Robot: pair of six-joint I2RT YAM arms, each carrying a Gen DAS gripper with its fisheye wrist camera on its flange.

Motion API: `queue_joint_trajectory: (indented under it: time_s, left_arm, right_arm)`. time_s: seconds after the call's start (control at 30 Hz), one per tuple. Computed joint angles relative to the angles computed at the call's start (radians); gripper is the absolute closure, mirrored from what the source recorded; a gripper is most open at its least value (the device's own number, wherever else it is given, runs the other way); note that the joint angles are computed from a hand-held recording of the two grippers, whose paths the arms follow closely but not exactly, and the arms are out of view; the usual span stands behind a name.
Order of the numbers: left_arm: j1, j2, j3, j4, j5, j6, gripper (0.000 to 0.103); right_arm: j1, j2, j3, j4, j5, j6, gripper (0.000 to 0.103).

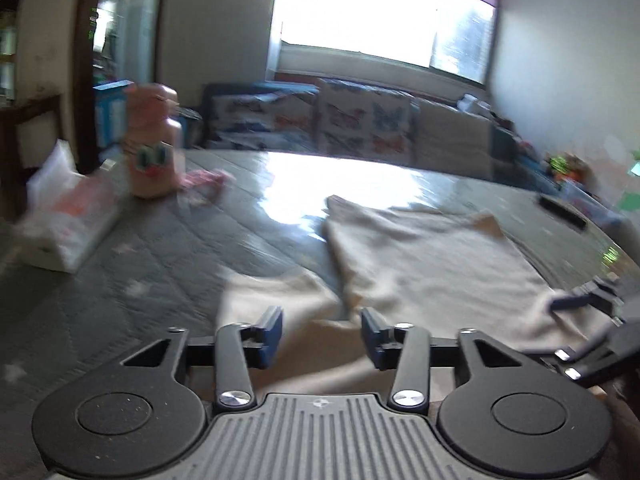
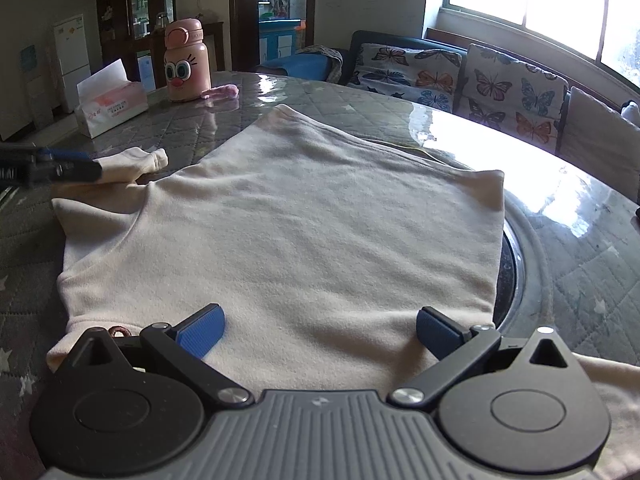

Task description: Fold clothes

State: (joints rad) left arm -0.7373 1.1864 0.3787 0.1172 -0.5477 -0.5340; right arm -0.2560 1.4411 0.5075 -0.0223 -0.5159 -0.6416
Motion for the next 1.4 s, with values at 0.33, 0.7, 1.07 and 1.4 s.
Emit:
queue_joint_trajectory:
  time_s: [0.33,0.7,1.07,1.4]
  left_arm:
    - [0.316,0.19,0.105,0.002,0.319,-0.028,0.054]
    - [0.306,-0.027,-0.003,-0.001,0.134,-0.043,0.1]
    - [0.343,-0.096,-0.116,-0.063,-0.058,-0.08,0.1]
    - [0.412,-0.112,-0.129,-0.084,0.048,-0.085,0.055]
  right_arm:
    - [0.003,-0.002,-0.003,0.001,0.0,0.014,0.0]
    - [0.011,-0.01,-0.011,0.007,0.01,0.022,0.0]
    - [0.01,-0.015,-0.017,0.012,0.014,0.032,0.0]
    - [0.016,-0.012,-0.008,0.001,0.022,0.03,0.0]
